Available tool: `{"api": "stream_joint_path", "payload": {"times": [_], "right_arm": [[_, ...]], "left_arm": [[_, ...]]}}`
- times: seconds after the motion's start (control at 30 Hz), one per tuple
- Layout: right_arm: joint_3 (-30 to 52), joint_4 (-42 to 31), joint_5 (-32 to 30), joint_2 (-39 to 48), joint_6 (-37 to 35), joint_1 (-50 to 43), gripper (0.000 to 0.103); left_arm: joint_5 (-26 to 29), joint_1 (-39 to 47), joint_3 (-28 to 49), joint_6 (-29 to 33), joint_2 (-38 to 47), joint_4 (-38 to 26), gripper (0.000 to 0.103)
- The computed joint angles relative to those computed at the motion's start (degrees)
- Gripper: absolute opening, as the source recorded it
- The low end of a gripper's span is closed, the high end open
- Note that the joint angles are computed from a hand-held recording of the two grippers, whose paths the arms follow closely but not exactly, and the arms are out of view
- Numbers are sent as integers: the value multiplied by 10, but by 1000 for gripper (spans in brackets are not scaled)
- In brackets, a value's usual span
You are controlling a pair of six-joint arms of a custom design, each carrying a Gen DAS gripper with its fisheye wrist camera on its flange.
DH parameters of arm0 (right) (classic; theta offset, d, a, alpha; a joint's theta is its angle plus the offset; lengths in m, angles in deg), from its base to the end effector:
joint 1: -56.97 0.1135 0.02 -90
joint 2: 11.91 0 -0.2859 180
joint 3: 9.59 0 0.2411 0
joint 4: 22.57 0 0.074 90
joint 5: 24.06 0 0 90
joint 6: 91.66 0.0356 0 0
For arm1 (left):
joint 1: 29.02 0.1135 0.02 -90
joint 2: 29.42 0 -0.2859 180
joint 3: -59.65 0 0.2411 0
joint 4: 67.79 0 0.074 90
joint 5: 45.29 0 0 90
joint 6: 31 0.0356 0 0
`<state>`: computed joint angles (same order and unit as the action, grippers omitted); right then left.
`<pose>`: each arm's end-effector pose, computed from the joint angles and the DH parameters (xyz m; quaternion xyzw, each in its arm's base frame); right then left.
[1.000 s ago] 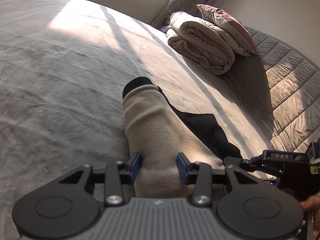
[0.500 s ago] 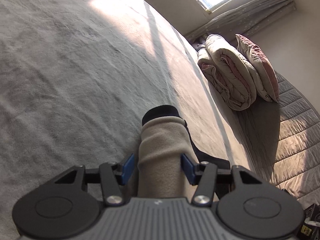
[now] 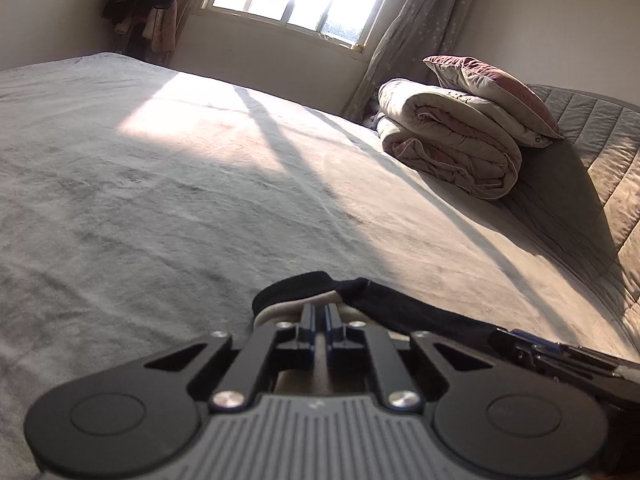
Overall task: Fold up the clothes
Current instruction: 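Lower the rolled bundle onto the bed and open both grippers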
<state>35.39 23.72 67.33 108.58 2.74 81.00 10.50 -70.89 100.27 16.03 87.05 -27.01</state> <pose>0.2936 0.1299 0.0729 -0.1410 0.8510 0.1141 0.4929 0.2301 -0.1793 0.0762 -0.1438 0.8467 -0.1047 0.5015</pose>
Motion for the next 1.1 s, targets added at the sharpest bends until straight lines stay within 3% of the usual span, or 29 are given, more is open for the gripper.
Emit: {"api": "stream_joint_path", "payload": {"times": [0.03,0.1,0.23,0.33,0.4,0.53,0.7,0.87,1.1], "right_arm": [[1,-1,-10,6,10,-10,21],[3,-11,-37,12,38,-31,35],[-13,1,-66,1,73,-41,38],[-35,-5,-76,-42,73,-42,38],[-54,-2,-79,-72,71,-43,44],[-88,-2,-102,-130,58,-45,44],[-127,0,-129,-173,12,-23,44],[-115,-55,-79,-152,-47,5,43],[-109,-66,-71,-143,-47,1,43]], "left_arm": [[-7,-4,2,2,2,-2,7],[-22,-13,8,6,3,-13,7],[-30,-21,-1,-7,-29,-39,7],[-40,-29,-18,-45,-69,-60,16],[-45,-39,-31,-59,-94,-60,17],[-67,-78,-39,-25,-127,-53,17],[-40,-112,-46,34,-98,-6,19],[-51,-144,-39,85,-46,0,20],[-48,-161,-68,74,-94,-28,20]]}}
